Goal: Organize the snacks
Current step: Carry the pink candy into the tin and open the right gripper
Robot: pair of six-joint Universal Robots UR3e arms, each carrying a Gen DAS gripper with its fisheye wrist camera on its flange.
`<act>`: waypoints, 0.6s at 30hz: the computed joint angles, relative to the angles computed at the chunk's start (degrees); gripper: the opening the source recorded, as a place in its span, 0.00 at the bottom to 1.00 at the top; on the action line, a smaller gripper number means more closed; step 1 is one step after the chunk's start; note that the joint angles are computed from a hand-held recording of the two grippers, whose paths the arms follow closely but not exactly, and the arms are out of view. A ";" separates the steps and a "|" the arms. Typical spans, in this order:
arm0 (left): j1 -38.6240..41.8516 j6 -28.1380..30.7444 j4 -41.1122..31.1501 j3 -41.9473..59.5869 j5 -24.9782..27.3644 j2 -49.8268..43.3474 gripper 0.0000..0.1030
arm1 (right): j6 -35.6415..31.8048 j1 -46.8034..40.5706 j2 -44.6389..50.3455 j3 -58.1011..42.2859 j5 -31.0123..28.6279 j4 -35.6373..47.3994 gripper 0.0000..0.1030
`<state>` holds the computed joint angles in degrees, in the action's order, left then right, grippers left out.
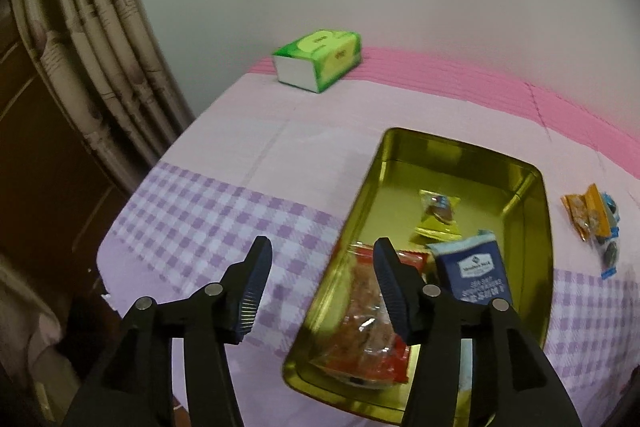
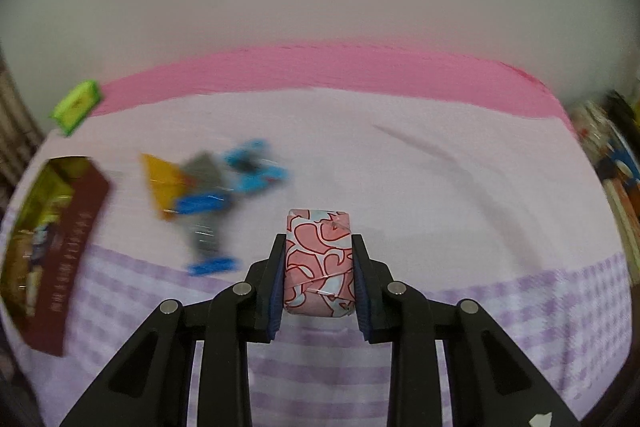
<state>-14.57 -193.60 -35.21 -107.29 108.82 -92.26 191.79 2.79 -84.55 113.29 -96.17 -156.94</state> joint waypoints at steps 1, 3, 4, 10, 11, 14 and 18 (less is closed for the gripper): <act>0.14 -0.26 -0.11 -0.14 0.31 0.15 0.53 | 0.23 1.43 1.01 -1.72 0.05 0.35 0.26; 1.05 -0.74 -0.76 -0.38 -0.10 0.65 0.53 | 0.72 4.27 3.58 -5.92 0.70 1.36 0.26; 1.70 -1.17 -1.16 -0.52 -0.56 0.93 0.53 | 0.76 5.84 5.28 -8.63 1.26 2.19 0.26; 5.18 -3.68 -2.84 -1.35 -1.69 2.14 0.53 | 0.00 14.53 16.16 -24.74 2.04 6.55 0.26; 5.76 -3.79 -2.83 -1.70 -2.01 2.49 0.53 | -0.33 15.68 18.47 -28.19 2.07 7.67 0.26; 6.88 -4.09 -2.87 -2.34 -2.19 3.07 0.53 | -0.91 19.03 25.35 -39.01 1.37 11.54 0.26; 7.72 -4.32 -3.25 -2.46 -2.01 3.24 0.53 | -1.72 21.73 34.49 -54.65 0.98 18.49 0.26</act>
<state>-6.85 -197.92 -38.45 -109.75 106.80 -89.03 190.07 24.51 -50.06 58.64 -95.19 -138.46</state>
